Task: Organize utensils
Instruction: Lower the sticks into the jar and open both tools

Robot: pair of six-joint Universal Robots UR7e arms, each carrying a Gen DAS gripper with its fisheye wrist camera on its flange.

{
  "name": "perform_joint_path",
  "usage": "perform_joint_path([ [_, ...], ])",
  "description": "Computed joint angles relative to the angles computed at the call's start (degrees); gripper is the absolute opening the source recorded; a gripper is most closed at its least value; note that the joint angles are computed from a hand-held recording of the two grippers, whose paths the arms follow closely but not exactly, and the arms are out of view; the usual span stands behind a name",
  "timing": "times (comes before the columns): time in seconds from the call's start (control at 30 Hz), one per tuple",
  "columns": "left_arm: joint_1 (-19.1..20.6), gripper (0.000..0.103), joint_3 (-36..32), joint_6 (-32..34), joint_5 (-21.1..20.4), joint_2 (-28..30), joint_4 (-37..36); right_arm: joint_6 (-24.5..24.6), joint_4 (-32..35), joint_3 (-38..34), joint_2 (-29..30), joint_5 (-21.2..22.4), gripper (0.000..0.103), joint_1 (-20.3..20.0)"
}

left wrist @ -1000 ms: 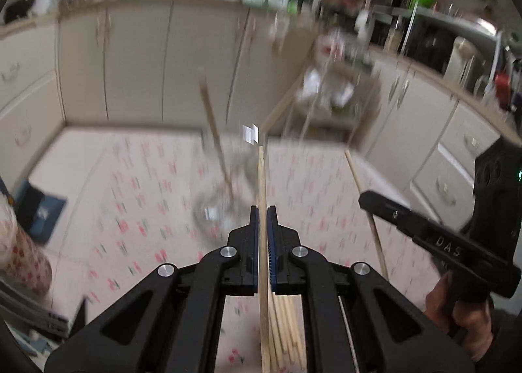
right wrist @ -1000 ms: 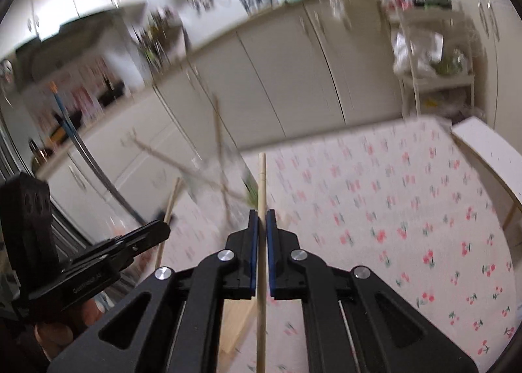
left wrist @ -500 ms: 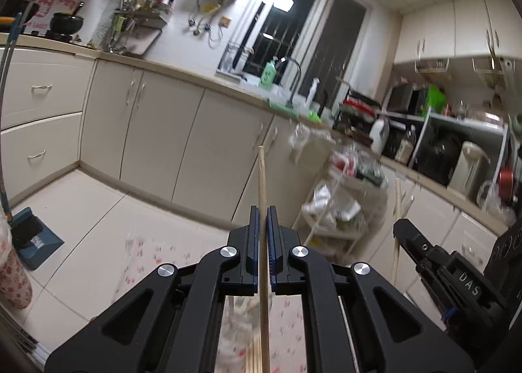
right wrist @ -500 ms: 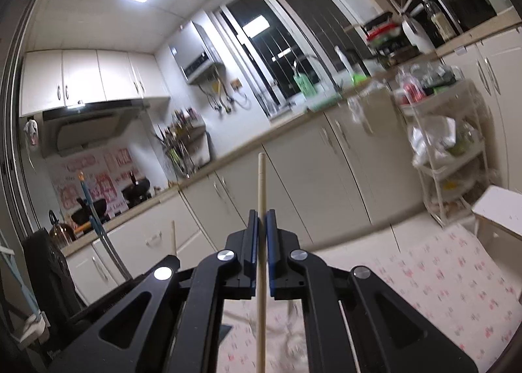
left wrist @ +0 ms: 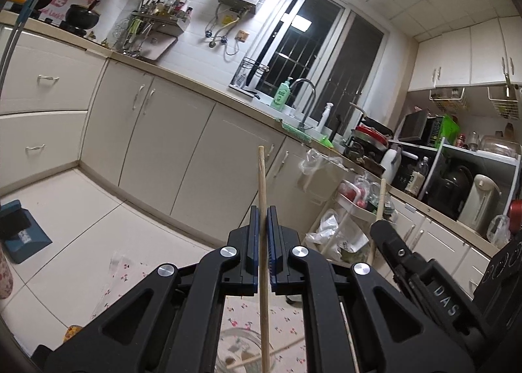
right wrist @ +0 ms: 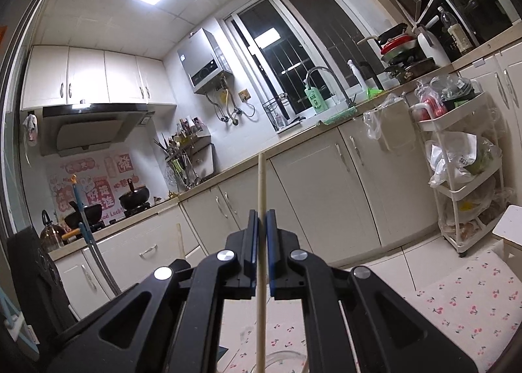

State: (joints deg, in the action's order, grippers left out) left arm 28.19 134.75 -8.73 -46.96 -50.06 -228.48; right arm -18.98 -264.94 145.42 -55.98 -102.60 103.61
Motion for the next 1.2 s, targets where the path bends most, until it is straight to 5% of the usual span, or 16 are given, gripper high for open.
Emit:
perform_joint_path([
  [0.37, 3.27, 0.005, -4.29, 4.92, -0.1, 6.24, -5.22, -0.14, -0.32, -2.84, 4.79, 4.83, 0.006, -6.09],
  [1.2, 3.33, 0.005, -2.02, 5.6, 0.64, 8.99, -6.32, -3.11, -5.05, 0.0, 8.94, 5.72, 0.006, -8.62],
])
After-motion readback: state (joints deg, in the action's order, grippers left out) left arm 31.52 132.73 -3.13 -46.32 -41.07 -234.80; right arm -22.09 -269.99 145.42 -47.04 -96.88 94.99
